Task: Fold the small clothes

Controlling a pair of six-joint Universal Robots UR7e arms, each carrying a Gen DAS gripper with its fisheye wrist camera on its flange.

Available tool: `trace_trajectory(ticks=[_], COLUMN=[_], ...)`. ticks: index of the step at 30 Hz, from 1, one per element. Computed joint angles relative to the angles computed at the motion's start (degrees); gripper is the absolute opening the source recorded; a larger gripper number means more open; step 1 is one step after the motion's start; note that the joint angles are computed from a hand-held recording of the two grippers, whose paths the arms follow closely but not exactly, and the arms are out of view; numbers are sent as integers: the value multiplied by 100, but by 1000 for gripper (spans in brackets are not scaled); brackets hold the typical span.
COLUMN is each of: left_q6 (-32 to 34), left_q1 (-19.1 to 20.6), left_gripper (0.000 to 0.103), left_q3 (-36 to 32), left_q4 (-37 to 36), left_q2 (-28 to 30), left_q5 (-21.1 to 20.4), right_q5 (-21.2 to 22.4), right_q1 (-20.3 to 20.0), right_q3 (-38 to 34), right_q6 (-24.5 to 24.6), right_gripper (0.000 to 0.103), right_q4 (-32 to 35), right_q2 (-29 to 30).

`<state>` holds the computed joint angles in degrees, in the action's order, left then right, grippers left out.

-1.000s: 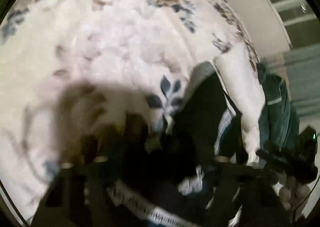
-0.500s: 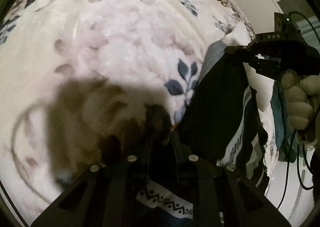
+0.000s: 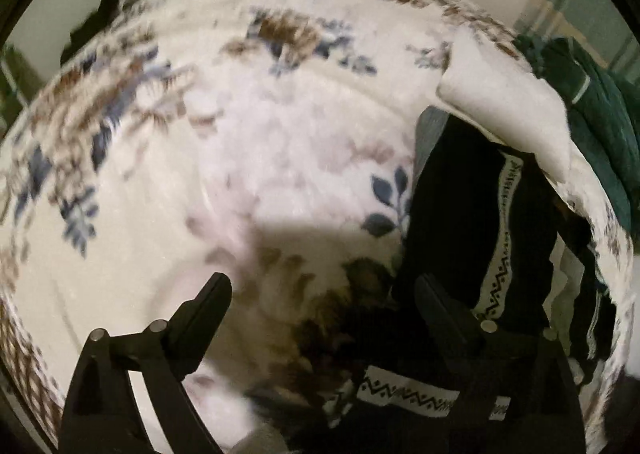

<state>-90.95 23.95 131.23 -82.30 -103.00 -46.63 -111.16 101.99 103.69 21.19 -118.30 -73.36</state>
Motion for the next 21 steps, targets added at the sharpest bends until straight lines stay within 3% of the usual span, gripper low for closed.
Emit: trace_trajectory(ticks=[2, 4, 7, 11, 15, 16, 17, 21], left_q6=[-221, -363, -607, -1084, -1639, -1745, -1822, -2023], left_q1=[-172, -360, -621, -1205, -1853, -1989, -2110, -2539], left_gripper=[93, 93, 94, 94, 94, 94, 94, 93], left_q3=[-80, -87, -135, -317, -555, -617, -660, -808], left_q4=[440, 685, 882, 1281, 1486, 1477, 1435, 1061], left_q2=[114, 160, 413, 1041, 1793, 1970, 2107, 2679], left_q5=[51, 8, -146, -659, -1480, -1675, -1849, -2478], right_q5=[-402, -504, -326, 618, 1703, 1872, 1836, 811], right_q1=[-351, -810, -1628, -2586, -3335, -3412, -3388, -2796], right_q3=[479, 827, 1161, 1341, 1230, 1195, 1108, 906], right_q6=[379, 519, 128, -692, -1073, -1189, -1288, -1732], right_gripper=[59, 59, 59, 59, 57, 24, 6, 5], right_q4=[353, 451, 186, -537, -602, -513, -335, -668], right_q2=[-958, -1634, -2157, -2015, -1395, -1275, -1139, -1113])
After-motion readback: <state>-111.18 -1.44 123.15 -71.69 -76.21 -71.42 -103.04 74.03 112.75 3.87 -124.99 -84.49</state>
